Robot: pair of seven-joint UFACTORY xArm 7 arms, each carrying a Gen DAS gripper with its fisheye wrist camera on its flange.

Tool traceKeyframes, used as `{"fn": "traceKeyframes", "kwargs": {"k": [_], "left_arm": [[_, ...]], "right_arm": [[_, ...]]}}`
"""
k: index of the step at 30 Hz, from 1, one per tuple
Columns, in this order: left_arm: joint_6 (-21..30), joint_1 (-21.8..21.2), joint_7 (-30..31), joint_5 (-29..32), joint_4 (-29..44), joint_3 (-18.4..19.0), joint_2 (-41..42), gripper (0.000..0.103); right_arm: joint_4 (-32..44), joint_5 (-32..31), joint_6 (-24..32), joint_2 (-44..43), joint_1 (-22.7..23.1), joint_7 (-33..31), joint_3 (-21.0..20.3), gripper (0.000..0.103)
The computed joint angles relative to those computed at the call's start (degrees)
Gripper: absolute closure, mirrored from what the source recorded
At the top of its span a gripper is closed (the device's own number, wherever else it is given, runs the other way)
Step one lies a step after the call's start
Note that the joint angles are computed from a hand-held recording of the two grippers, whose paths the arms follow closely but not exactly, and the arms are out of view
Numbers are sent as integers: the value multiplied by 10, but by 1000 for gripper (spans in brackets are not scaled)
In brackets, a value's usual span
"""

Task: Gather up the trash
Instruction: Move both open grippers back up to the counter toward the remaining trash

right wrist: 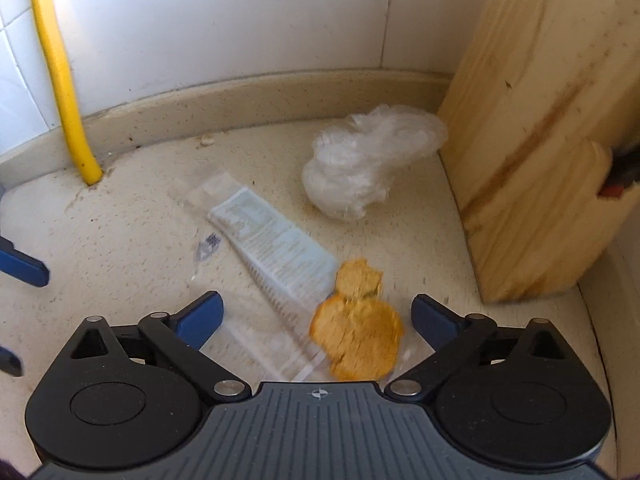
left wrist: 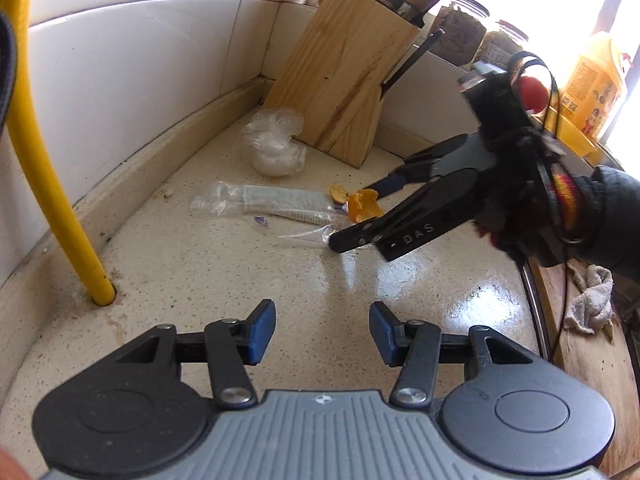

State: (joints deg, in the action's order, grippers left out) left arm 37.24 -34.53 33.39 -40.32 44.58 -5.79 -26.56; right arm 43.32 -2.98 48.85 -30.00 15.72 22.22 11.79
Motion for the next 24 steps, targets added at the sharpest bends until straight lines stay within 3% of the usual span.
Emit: {"fn": "traceKeyframes", "kwargs": {"k": [4,6,8,10,12,18,20,24], "left_arm": [[-3,0,-1,-6,-7,5,-7,56],[-1,1,-4,-6,-9,5,-9,56],[0,0,-2,-6,-10,6,-9,56],[-1,1,-3,-6,-11,6,-11,55],[-1,3,-5,-4,-11,6,-10,55],[0,10,-27,9,-12,3,-7,55],[5,8,-28,6,-9,5,-3,55],[10,4,-18,-4,-3,7,-1,55]], "right_arm": [[17,7,40,-1,6,11,8,10],[26,3,52,-1,6,23,15,33],[42,11,78,0,14,21,13,46],[51,24,99,-1,20,20,10,45],[48,8,101,-5,17,21,17,29],[13,-12,27,-2,15,-17,2,8],[2,11,-3,3,17,-29,-14,7],[30,10,38,14,9,-7,4,18]]}}
